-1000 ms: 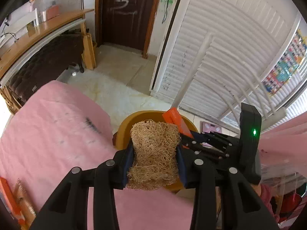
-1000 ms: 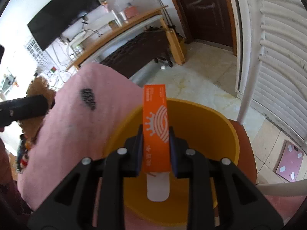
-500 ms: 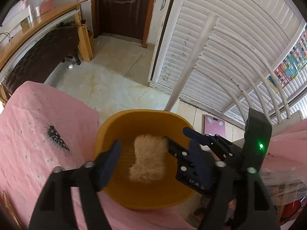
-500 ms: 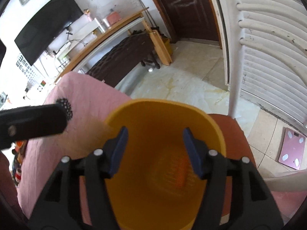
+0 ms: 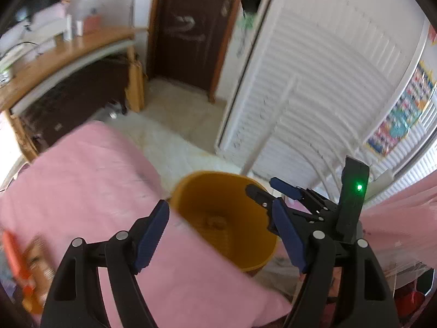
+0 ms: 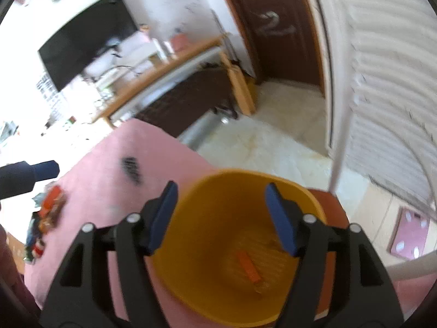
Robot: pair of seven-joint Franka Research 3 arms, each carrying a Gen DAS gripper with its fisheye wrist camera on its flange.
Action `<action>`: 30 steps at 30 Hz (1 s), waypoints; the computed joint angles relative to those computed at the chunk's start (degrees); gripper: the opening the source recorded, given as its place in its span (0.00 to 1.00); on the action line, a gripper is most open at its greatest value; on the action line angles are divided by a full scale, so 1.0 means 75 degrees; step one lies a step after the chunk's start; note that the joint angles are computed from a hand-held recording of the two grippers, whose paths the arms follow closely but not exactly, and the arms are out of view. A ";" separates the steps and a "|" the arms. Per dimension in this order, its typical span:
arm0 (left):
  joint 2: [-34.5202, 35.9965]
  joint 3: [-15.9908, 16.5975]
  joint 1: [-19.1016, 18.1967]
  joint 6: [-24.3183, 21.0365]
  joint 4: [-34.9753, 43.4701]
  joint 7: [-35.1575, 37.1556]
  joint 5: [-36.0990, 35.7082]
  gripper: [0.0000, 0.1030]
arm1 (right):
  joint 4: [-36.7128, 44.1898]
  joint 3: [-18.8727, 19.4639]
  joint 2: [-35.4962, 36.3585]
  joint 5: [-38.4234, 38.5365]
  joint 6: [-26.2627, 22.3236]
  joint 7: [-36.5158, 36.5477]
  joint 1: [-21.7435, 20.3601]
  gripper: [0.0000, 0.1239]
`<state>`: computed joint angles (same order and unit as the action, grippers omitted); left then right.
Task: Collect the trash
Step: 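Move both open tools back over the table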
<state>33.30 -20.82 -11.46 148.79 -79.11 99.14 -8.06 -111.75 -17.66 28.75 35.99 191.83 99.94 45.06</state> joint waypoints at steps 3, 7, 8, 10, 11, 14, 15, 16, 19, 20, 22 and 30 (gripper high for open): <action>-0.0923 -0.0246 0.0624 0.0711 -0.1304 0.0427 -0.0541 0.72 | 0.0206 -0.0379 -0.0070 -0.0042 0.0050 -0.0234 0.0554 0.57; -0.1949 -0.0517 0.1365 0.1603 -0.2714 0.1272 -0.1606 0.72 | 0.0975 -0.1095 0.0219 -0.0204 -0.0473 -0.0239 0.1310 0.59; -0.2177 -0.0583 0.1556 0.1769 -0.3002 0.1548 -0.1963 0.72 | 0.1242 -0.1195 0.0328 -0.0345 -0.0662 -0.0135 0.1407 0.59; -0.2459 -0.0518 0.1677 0.1892 -0.3322 0.1855 -0.2402 0.73 | 0.1736 -0.1307 0.0526 -0.0617 -0.0961 0.0087 0.1530 0.59; -0.2621 -0.0497 0.1762 0.1966 -0.3508 0.2089 -0.2698 0.73 | 0.1994 -0.1295 0.0614 -0.0770 -0.1083 0.0168 0.1563 0.59; -0.3129 -0.0351 0.1952 0.2159 -0.4086 0.2824 -0.3554 0.74 | 0.2632 -0.1175 0.0840 -0.1233 -0.1339 0.0343 0.1593 0.63; -0.3330 -0.0277 0.2009 0.2177 -0.4295 0.3098 -0.3822 0.75 | 0.2872 -0.1213 0.0949 -0.1384 -0.1474 0.0448 0.1644 0.64; -0.3484 -0.0156 0.1990 0.2226 -0.4477 0.3219 -0.3916 0.76 | 0.3030 -0.1168 0.1014 -0.1496 -0.1549 0.0532 0.1622 0.65; -0.3855 0.0277 0.1939 0.2307 -0.4942 0.3548 -0.4083 0.81 | 0.3831 -0.0499 0.1279 -0.1723 -0.1995 0.0590 0.1075 0.65; -0.3948 0.0419 0.1920 0.2299 -0.5062 0.3653 -0.4150 0.81 | 0.4124 -0.0316 0.1394 -0.1799 -0.2223 0.0629 0.0914 0.65; -0.4064 0.0741 0.1914 0.2181 -0.5190 0.3833 -0.4298 0.81 | 0.4613 -0.0224 0.1627 -0.2037 -0.2596 0.0815 0.0816 0.65; -0.3922 0.1616 0.1903 0.1653 -0.5301 0.3723 -0.4015 0.81 | 0.6983 0.0448 0.2817 -0.3094 -0.4296 0.1088 0.0325 0.65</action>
<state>3.88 -8.70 2.81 161.19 -118.86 127.06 -38.17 -59.38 -14.30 49.87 12.79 159.60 108.10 47.50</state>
